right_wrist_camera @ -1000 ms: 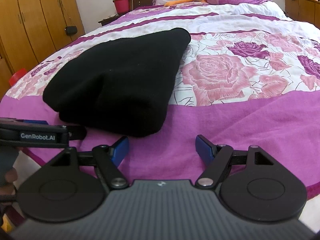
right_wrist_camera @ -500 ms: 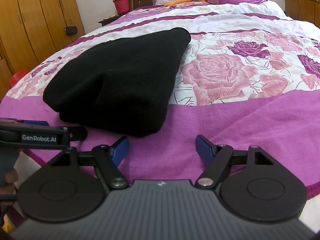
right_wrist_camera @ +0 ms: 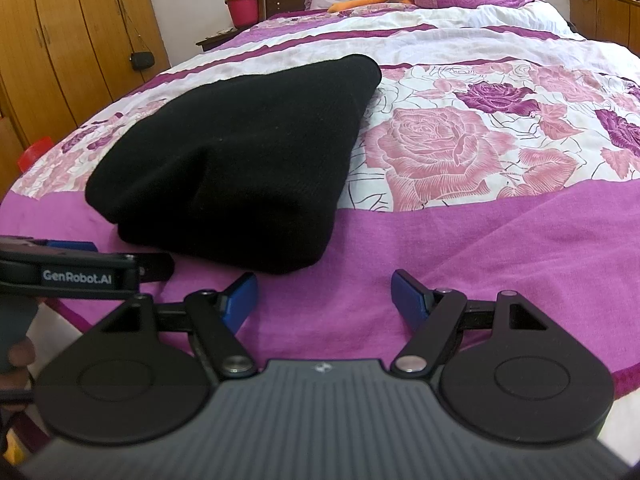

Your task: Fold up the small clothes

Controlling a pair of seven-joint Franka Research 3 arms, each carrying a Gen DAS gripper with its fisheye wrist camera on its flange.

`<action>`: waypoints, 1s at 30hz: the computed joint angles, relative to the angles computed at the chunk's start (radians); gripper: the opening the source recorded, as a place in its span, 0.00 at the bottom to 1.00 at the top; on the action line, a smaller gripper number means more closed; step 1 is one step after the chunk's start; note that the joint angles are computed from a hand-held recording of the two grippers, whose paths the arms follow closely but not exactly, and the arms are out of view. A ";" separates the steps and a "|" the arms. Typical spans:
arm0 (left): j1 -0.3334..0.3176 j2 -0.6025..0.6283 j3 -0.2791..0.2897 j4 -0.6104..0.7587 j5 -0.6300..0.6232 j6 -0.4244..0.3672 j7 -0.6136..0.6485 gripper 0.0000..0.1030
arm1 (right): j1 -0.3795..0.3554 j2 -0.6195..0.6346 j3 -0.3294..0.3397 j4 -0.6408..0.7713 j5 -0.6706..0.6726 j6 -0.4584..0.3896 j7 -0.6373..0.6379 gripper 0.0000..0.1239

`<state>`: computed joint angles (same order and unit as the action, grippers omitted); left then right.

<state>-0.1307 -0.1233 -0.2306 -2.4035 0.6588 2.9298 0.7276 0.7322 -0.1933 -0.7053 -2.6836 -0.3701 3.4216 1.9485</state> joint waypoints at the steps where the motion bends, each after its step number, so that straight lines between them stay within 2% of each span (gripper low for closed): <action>1: 0.000 0.000 0.000 0.000 -0.001 0.000 0.001 0.98 | 0.000 0.000 0.000 0.000 -0.001 0.000 0.000 0.61; 30: -0.001 0.001 0.001 -0.001 0.006 0.000 0.003 0.98 | -0.012 0.002 0.008 0.002 -0.019 0.000 0.019 0.61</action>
